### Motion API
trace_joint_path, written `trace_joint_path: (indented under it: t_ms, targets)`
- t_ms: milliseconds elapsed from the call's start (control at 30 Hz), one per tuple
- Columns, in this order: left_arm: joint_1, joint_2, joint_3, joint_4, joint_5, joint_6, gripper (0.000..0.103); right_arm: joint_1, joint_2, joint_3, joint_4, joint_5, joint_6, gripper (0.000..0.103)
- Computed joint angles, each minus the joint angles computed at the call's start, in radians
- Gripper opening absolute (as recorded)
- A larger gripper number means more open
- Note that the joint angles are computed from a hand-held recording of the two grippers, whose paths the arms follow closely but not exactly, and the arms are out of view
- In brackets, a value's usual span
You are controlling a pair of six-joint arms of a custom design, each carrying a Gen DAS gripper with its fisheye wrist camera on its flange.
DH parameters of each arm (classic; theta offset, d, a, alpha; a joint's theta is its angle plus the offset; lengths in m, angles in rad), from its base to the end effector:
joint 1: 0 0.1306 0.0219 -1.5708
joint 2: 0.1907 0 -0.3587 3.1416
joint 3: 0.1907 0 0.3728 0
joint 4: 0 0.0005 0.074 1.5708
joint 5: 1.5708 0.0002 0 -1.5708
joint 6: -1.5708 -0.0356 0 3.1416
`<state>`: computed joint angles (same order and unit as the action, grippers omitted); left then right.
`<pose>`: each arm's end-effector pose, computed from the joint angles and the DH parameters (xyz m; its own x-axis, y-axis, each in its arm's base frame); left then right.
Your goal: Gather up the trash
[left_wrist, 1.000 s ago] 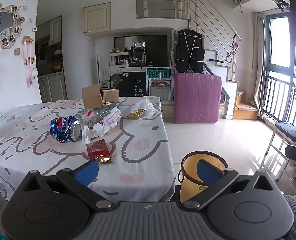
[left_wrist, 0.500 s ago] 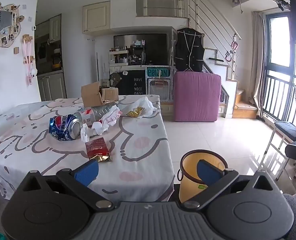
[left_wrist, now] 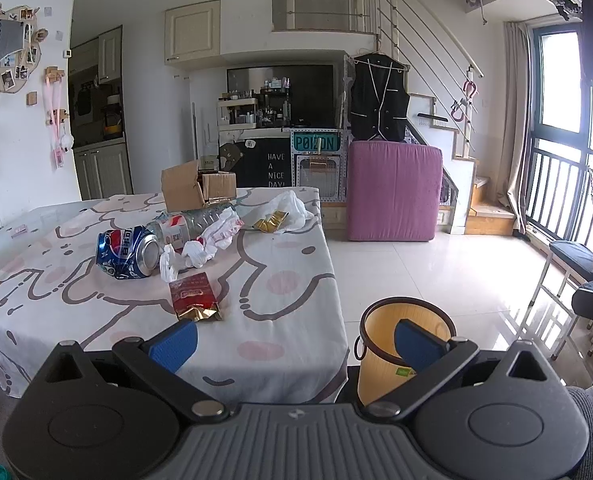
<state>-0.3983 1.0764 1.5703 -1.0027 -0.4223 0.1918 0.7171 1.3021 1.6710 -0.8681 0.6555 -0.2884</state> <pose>0.3149 -0.1172 0.5976 -0.4453 -0.0013 -0.8954 -0.0622 0.9976 0.0295 0.3397 0.2667 0.5735 -0.3794 -0.0316 -0.9247 -0.0101 0.9995 -0.0300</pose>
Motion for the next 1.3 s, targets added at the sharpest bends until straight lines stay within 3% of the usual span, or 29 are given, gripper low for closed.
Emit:
trace_joint_path:
  t_ms: [1300]
  targets:
    - [-0.024, -0.012, -0.053, 0.028, -0.017, 0.016, 0.103, -0.024, -0.021, -0.055, 0.025, -0.011, 0.004, 0.103]
